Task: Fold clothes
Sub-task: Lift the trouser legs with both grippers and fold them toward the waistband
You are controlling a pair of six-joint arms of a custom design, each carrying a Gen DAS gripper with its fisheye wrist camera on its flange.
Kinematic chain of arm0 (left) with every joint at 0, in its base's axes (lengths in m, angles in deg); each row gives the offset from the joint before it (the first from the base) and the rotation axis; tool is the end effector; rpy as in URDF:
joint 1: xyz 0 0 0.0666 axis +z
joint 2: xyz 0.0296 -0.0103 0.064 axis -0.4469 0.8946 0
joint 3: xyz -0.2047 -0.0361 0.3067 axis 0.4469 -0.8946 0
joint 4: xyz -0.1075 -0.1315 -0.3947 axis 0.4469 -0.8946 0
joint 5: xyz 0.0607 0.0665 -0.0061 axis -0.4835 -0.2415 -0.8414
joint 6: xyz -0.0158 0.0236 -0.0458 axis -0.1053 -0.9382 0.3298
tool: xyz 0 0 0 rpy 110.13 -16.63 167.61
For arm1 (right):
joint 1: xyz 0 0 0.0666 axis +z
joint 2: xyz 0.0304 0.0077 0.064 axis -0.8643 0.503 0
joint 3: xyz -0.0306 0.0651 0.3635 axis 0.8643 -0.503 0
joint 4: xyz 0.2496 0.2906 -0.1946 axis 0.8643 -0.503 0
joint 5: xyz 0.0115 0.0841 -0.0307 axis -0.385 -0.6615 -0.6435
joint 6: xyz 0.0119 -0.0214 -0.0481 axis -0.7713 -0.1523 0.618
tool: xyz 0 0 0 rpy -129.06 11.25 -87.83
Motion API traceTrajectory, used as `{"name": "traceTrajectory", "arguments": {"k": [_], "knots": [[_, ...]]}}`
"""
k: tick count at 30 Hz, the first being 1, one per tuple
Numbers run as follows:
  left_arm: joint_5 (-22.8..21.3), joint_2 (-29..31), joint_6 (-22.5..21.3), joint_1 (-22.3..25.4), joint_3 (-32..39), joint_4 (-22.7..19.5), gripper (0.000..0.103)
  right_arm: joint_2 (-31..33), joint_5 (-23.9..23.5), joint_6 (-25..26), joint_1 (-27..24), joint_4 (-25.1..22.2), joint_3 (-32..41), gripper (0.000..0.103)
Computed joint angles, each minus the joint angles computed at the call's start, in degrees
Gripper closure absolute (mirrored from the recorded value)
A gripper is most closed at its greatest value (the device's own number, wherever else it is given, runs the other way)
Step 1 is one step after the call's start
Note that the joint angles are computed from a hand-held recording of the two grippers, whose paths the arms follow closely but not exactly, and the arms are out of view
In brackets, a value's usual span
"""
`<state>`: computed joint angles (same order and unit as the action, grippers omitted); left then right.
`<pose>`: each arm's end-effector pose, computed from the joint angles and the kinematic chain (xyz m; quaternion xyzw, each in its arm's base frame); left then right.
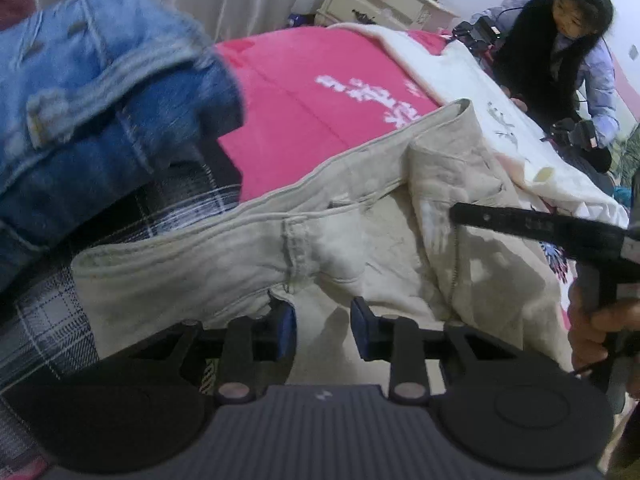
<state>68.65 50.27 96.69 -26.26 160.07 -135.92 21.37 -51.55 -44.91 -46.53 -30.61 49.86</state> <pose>0.6101 -0.0074 0.3752 -0.0976 0.9493 -0.1713 0.2448 0.6625 0.1656 0.3773 -0.1164 0.9310 0.1745 0.2989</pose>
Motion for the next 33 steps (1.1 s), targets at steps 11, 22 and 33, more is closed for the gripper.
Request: {"name": "traceTrajectory", "arguments": {"k": [11,22,33], "knots": [[10.3,1.2,-3.0,2.7,1.3,-3.6,0.072,3.0,-3.3,1.5,4.0,2.1,-0.2,0.094],[6.4,2.0,-0.8,2.9,2.4,-6.7,0.078,-2.0,-14.0,-0.7,2.1,-3.0,-1.4,0.089],[9.7,-0.7,-2.2,3.3,-0.5,-5.3,0.066,0.5,4.1,2.7,7.5,4.3,-3.3,0.101]]}}
